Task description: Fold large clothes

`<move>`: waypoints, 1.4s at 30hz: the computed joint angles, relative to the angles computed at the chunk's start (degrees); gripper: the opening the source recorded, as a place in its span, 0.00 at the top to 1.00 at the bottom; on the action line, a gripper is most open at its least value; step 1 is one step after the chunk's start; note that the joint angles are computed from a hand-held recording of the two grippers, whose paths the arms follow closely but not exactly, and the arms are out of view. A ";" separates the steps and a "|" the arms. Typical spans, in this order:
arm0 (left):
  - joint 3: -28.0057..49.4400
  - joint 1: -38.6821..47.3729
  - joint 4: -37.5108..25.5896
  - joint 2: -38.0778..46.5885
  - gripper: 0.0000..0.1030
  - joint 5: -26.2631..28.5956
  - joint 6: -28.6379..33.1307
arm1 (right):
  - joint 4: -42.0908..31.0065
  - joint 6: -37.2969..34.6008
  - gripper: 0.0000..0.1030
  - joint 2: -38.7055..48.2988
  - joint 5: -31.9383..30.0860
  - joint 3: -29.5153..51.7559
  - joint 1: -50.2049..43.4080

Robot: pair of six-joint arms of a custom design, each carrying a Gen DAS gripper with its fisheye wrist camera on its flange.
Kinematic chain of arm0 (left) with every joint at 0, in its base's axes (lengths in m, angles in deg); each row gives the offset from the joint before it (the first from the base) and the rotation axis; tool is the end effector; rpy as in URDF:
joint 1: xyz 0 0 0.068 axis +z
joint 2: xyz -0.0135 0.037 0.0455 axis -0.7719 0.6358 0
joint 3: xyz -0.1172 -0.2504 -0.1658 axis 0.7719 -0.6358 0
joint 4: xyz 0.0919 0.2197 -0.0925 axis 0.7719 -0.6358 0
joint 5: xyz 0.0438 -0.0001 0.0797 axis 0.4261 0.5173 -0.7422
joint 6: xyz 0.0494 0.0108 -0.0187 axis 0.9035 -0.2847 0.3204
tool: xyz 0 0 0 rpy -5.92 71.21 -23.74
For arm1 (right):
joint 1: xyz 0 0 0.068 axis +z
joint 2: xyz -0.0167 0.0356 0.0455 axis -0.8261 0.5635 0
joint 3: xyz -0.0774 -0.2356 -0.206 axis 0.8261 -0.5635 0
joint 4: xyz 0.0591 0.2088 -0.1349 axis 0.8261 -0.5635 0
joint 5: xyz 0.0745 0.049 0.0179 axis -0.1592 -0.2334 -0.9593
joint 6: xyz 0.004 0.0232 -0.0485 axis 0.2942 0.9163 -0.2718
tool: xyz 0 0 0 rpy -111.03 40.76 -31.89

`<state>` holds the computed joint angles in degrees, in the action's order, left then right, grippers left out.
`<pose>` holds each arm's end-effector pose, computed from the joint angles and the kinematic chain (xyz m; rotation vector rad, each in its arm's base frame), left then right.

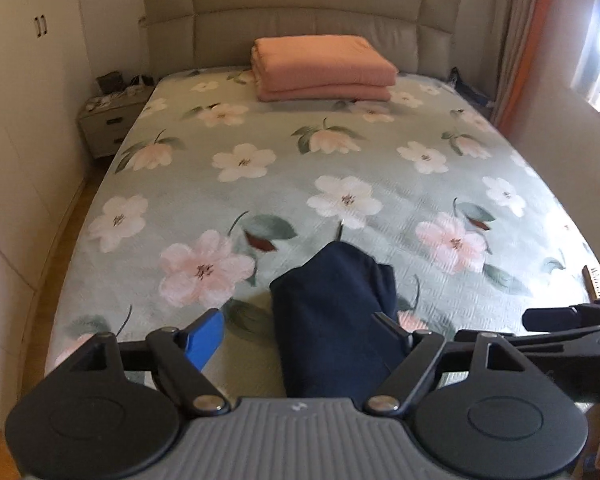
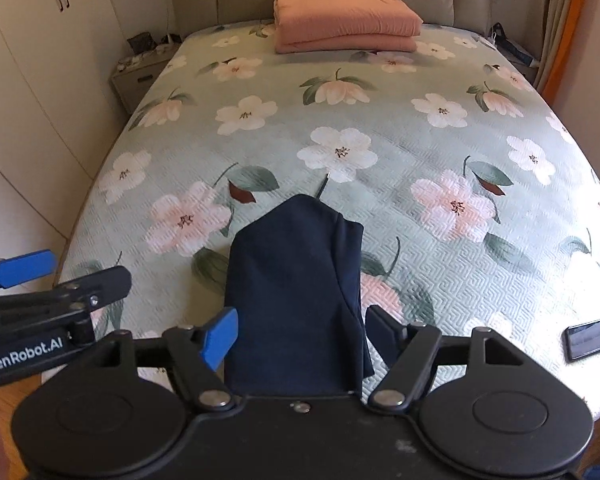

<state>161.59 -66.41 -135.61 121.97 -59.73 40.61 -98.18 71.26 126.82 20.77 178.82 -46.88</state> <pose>0.3078 -0.0887 0.4141 0.3640 2.4910 -0.1495 0.2784 0.0401 0.4096 0.2721 2.6431 0.0474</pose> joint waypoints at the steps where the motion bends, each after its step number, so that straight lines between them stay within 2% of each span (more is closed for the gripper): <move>1: -0.08 0.06 -0.46 0.07 0.21 -0.14 -0.61 | -0.16 0.07 0.18 -0.13 -0.37 -0.05 0.00; 7: -1.25 0.94 -1.73 0.56 0.21 0.90 -2.51 | -0.19 -0.50 0.18 -0.23 -1.44 -0.31 -0.21; 15: -2.72 -0.18 -1.23 1.63 0.21 -0.70 -2.99 | -0.33 -1.27 0.18 0.12 -2.44 -1.34 -1.11; 42: -2.93 -0.66 0.14 3.10 0.21 -4.22 0.17 | 0.05 -3.32 0.18 1.39 -3.49 -2.50 -2.05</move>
